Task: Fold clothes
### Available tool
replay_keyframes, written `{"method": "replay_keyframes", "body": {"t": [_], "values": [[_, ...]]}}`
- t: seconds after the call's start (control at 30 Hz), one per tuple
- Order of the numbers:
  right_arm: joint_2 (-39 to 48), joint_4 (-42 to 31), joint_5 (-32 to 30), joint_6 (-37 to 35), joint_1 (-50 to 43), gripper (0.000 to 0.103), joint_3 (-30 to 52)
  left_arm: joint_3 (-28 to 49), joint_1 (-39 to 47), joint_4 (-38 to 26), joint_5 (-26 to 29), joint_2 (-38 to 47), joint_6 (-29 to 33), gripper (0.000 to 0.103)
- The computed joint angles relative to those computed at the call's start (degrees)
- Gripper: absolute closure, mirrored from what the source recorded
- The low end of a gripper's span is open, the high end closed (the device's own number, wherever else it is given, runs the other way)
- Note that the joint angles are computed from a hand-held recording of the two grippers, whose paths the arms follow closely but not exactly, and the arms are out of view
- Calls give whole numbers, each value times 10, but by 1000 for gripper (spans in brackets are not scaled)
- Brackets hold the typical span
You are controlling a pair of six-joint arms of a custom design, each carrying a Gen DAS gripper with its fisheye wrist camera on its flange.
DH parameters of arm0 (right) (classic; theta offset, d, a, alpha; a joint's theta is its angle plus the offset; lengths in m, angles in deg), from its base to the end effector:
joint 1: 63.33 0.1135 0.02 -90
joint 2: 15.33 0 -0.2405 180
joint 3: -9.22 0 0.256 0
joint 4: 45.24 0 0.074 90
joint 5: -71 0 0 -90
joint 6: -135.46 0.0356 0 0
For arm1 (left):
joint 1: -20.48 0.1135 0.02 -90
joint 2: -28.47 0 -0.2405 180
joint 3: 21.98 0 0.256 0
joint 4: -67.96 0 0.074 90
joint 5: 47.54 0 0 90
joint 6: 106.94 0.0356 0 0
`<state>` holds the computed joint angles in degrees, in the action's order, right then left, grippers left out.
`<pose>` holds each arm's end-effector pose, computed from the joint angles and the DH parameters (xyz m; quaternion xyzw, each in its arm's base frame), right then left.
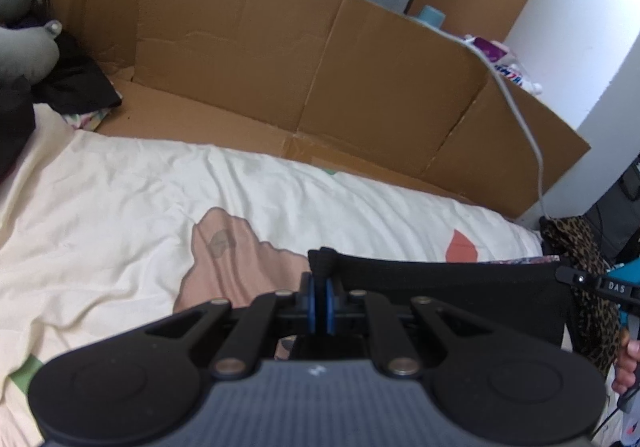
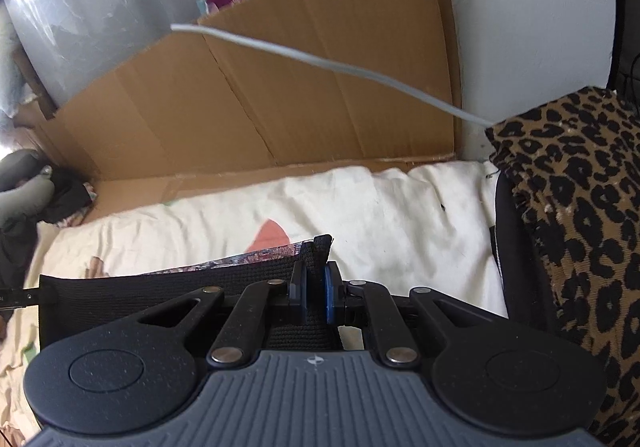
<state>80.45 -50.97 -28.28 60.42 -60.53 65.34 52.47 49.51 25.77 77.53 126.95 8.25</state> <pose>0.3173 0.0213 0.1117 0.0671 0.9202 0.1323 0.3622 0.2992 0.1427 0.1527 0.0308 0.9346 -0.1729 0.3092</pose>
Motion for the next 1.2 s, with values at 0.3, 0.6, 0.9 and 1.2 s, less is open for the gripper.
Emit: {"method": "replay_keyframes", "body": {"t": [0.3, 0.6, 0.9, 1.2], "values": [[128, 16, -2, 27, 3, 96, 72, 7, -26, 51, -51, 78, -32, 97], [170, 53, -19, 65, -15, 89, 82, -28, -47, 123, -93, 89, -36, 92], [7, 78, -50, 71, -60, 82, -58, -88, -37, 146, -90, -6, -37, 90], [-185, 32, -71, 32, -71, 82, -201, -158, -60, 75, -47, -114, 20, 89]]}}
